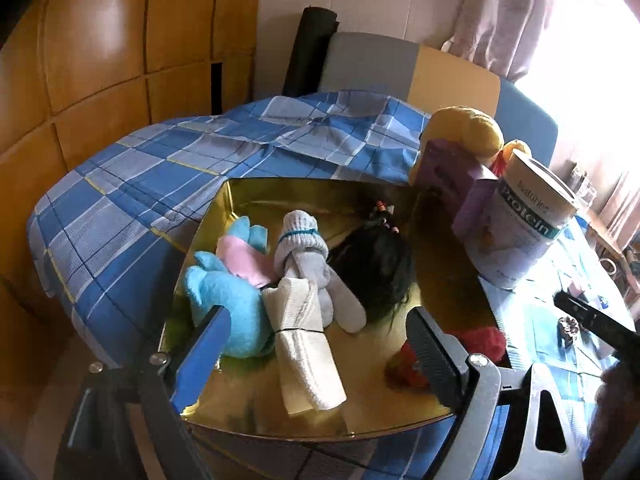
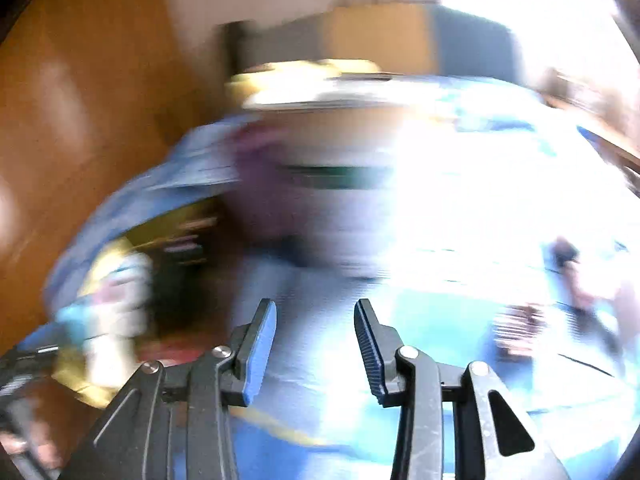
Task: Organize soft objects
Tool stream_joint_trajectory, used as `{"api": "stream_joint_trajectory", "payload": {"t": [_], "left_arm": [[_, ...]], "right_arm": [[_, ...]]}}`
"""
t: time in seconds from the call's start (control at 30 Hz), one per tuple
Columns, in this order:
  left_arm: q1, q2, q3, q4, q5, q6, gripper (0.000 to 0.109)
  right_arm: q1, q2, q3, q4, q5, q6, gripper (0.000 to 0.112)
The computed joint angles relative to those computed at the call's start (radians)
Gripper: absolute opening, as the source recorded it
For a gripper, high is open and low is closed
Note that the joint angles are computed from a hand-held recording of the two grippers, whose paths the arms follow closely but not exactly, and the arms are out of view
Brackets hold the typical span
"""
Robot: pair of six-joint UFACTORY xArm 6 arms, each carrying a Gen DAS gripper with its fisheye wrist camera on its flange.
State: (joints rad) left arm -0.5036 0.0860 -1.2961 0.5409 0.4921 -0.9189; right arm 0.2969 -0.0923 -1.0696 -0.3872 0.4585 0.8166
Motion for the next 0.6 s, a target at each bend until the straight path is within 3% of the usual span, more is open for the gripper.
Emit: {"api": "stream_joint_trajectory", "payload": {"t": [0.1,0.17,0.3,0.6], "left_arm": [[-0.009,0.004,-0.006,-0.001,0.009,0.012,0.090],[-0.009,0.005,-0.007,-0.017,0.009,0.028,0.090],[-0.014,0.005,-0.008,-0.029,0.012,0.040,0.090],[-0.031,0.003,-0.021,-0.002,0.026,0.042,0.090]], "right_arm": [[-0.097,-0.021,0.029,0.003,0.092,0.075,0.041],[-0.128,-0.006,0.007,-0.073,0.197,0.144,0.041],[-0.195,0.034,0.019,0.010,0.205,0.111,0.041],[-0.199,0.065,0.015,-0.016,0.178,0.087,0.040]]}}
